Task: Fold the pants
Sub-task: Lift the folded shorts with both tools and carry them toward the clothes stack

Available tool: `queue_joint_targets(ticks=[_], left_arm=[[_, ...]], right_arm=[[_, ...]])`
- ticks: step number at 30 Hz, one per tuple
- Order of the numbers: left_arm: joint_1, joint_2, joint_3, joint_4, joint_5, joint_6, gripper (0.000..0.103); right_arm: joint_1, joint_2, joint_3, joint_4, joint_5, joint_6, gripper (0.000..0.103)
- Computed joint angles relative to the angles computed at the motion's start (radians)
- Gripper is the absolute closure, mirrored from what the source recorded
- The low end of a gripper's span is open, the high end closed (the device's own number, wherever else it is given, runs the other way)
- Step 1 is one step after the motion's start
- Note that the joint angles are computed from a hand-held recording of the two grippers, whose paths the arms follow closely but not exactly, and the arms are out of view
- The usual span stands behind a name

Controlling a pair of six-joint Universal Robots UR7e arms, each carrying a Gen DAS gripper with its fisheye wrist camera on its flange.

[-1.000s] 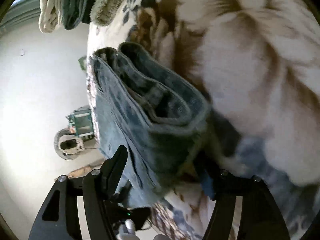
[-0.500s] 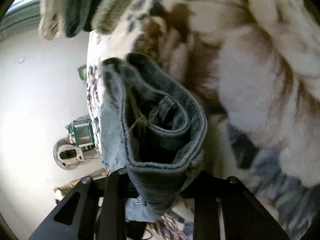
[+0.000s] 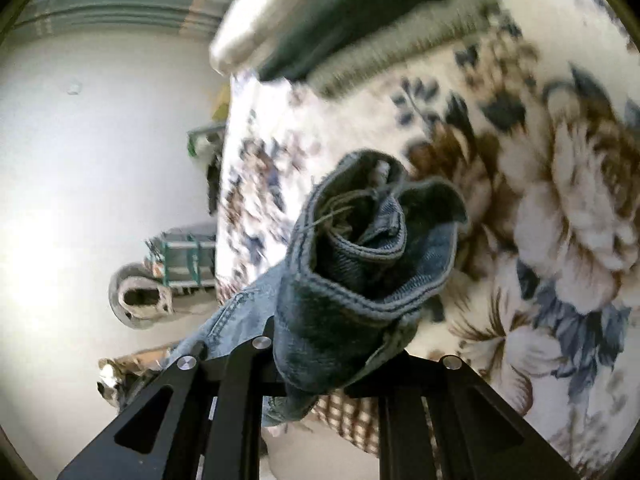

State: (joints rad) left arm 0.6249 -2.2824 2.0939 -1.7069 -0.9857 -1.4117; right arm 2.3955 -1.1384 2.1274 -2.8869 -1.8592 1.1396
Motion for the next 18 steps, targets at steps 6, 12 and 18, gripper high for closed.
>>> queue_joint_targets(ticks=[6,12,18], left_arm=[[0.148,0.349,-0.199,-0.341,-0.181,0.358,0.078],[0.283,0.752,-0.521,-0.534,-0.425,0.652,0.078],[0.39,1.077,-0.808,-0.503,-0.577,0.881,0.078]], right_arm=[[0.045,-0.036,-0.198,0.104,-0.189,0.007,0.087],[0.012,0.035,-0.451,0.069,-0.394,-0.144,0.087],[-0.086,0.097,-0.539,-0.062,-0.48,-0.309,0.087]])
